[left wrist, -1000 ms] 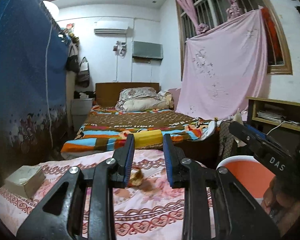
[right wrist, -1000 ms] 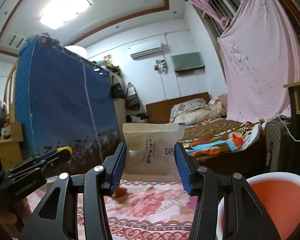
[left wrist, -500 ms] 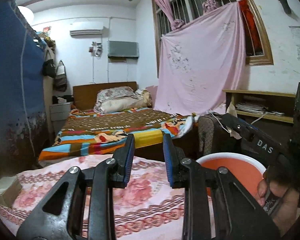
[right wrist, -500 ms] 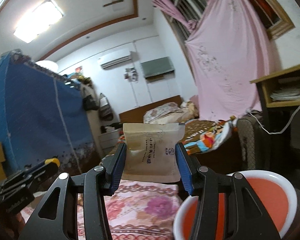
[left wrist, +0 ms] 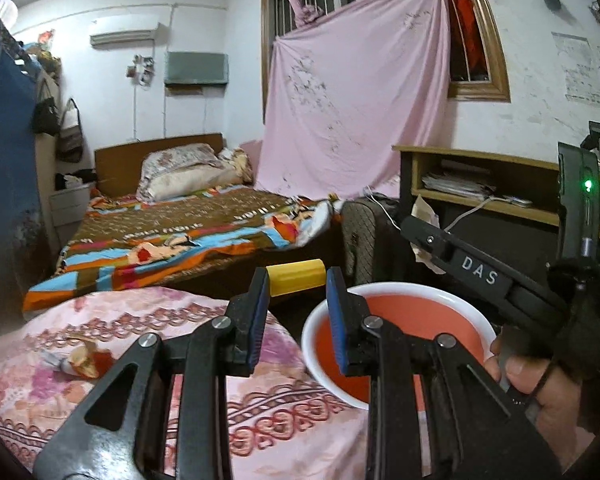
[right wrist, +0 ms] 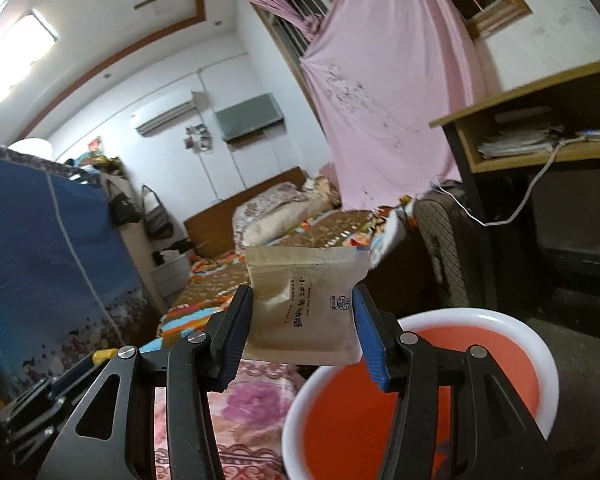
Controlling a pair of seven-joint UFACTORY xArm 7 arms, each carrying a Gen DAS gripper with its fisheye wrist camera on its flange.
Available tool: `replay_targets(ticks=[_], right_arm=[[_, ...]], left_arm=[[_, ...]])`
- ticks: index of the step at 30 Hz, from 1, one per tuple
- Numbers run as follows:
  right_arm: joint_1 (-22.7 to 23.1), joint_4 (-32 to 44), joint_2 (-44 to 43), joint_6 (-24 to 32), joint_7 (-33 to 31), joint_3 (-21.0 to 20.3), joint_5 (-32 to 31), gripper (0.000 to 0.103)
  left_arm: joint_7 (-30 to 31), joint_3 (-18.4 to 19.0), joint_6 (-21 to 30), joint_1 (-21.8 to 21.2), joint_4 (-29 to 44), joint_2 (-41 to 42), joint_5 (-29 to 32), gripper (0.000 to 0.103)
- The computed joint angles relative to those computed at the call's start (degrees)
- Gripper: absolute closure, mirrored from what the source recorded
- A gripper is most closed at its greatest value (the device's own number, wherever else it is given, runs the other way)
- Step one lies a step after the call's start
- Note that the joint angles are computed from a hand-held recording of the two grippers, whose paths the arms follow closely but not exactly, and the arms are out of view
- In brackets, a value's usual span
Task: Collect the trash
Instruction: 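Carry the sachet and yellow cap over the orange bucket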
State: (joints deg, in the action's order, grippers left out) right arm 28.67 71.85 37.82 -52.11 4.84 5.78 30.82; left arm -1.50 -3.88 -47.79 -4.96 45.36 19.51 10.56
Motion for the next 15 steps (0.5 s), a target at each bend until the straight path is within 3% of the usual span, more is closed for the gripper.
replay_targets(ticks=[4,9,15], right_arm=[[-0.83,-0.49,-0.32,1.46,1.44,0.18,0.62,0.051],[-1.29,-0.77,-0.57,3.17,2.80,-0.14,1.12,0.049],[-1.27,-0.78,-0.80,5.11,3.56,-0.68,2.06,0.046]], left_arm=[[-2.67,-0.96,3.31,0.66,2.08,0.88,2.61,0.090],[-9.61,-3.02,8.73,3.64,5.13,1.83,9.99,0.090],[-15.78,-4.68,11.79,6.17,7.53,3.28,16.62,0.088]])
